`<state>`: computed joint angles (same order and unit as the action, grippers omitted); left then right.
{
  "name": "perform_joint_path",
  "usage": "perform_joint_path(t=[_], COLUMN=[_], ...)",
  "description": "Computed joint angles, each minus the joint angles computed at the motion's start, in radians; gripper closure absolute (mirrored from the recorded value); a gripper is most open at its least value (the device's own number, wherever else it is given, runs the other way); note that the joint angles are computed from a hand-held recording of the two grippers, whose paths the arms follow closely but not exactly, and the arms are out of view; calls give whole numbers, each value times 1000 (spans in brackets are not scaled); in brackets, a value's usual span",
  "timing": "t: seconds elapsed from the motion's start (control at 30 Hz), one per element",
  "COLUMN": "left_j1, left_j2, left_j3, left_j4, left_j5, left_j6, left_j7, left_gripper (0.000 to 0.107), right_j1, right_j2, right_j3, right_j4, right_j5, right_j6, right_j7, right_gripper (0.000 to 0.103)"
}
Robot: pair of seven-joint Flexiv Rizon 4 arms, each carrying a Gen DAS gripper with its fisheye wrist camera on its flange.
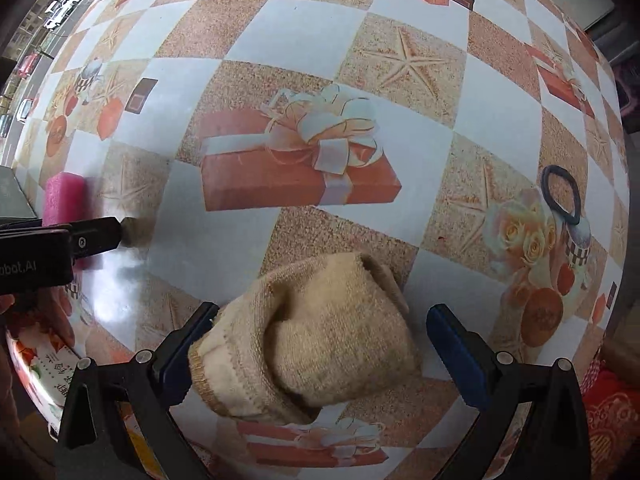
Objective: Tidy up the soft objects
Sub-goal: 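Grasp the pink sponge with the left tool while the right tool grasps the beige knit glove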
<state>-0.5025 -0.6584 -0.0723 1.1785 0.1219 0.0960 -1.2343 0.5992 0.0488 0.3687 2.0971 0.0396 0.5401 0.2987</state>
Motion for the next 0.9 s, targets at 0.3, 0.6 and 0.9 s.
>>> perform_joint_path(t=[0.3,0.6,0.9], left_j1=[21,24,51], left_j2=[65,199,301], left_j3=[-1,-46,-59], left_j4=[98,231,325], left_j5=[-16,-11,-48], left_j6=[73,146,215], left_j7=[2,133,241], left_gripper=[4,58,58], right_j1=[-9,-7,-6], right_j2=[-23,-20,92], right_j3=[-16,-9,24], right_j4=[-3,-26,62], right_j5=[34,-9,-11], right_j6=[21,-16,44], right_j7=[-49,-55,79], right_gripper=[0,46,70])
